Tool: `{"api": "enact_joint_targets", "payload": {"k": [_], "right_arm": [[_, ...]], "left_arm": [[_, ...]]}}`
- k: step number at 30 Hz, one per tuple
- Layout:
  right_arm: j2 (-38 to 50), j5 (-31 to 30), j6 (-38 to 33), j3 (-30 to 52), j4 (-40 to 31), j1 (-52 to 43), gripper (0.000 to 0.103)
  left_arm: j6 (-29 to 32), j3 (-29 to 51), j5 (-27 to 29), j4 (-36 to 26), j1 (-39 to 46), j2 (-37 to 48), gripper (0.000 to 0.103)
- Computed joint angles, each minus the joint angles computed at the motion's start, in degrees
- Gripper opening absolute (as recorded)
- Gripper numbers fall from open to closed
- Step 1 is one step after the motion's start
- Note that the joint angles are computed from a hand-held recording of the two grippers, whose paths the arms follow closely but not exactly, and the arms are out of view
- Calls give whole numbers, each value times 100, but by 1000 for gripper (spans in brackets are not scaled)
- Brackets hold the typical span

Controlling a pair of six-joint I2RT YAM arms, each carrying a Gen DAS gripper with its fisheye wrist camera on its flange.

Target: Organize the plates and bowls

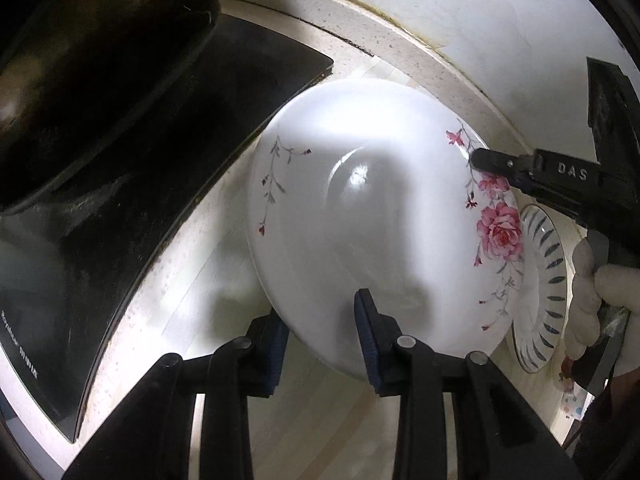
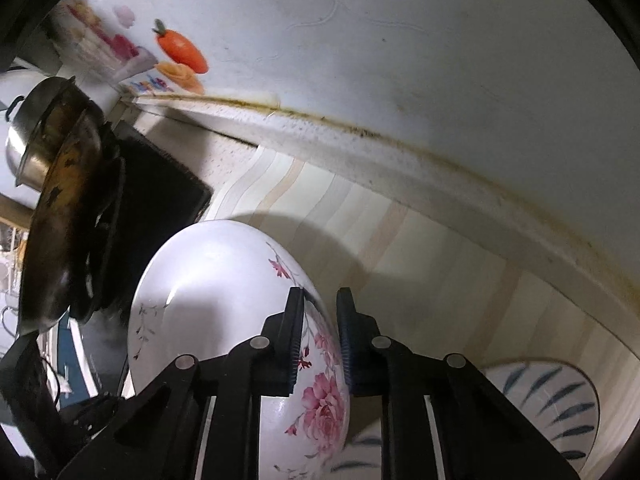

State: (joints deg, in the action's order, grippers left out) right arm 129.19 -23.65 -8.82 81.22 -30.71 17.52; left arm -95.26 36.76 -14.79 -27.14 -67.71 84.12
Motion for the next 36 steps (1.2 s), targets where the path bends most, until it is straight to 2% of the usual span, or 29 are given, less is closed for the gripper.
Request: {"api": "enact_joint_targets", "payload": {"k": [9, 15, 21, 25, 29, 32, 36], "right_arm": [[-1096, -519, -712, -1077, -518, -634, 16], [-1869, -587, -1297, -2028, -765, -1086, 16], [-2929, -881, -1999, -2896, -1330, -2053, 16], [-3591, -1113, -2687, -3173, -2122, -3070, 16], [-4033, -1133, -3872, -3202, -3243, -4578, 16], [-3984, -870, -4973, -3029, -4046, -5973, 16], [-3586, -327, -6122, -2689, -4625, -7602, 16]], "left_arm": [[-618, 18, -191, -449, -875, -552, 30], [-948, 396, -279, -763, -1470, -284, 30], [-1087, 1216, -585, -1563, -1954, -131, 30], [-777, 2030, -746, -2074, -2076, 126, 30], [-236, 2781, -750, -2189, -2089, 531, 30], [219, 3278, -647, -2102, -2096, 927, 30], [837, 4027, -305, -1920, -2112, 1719, 30]]}}
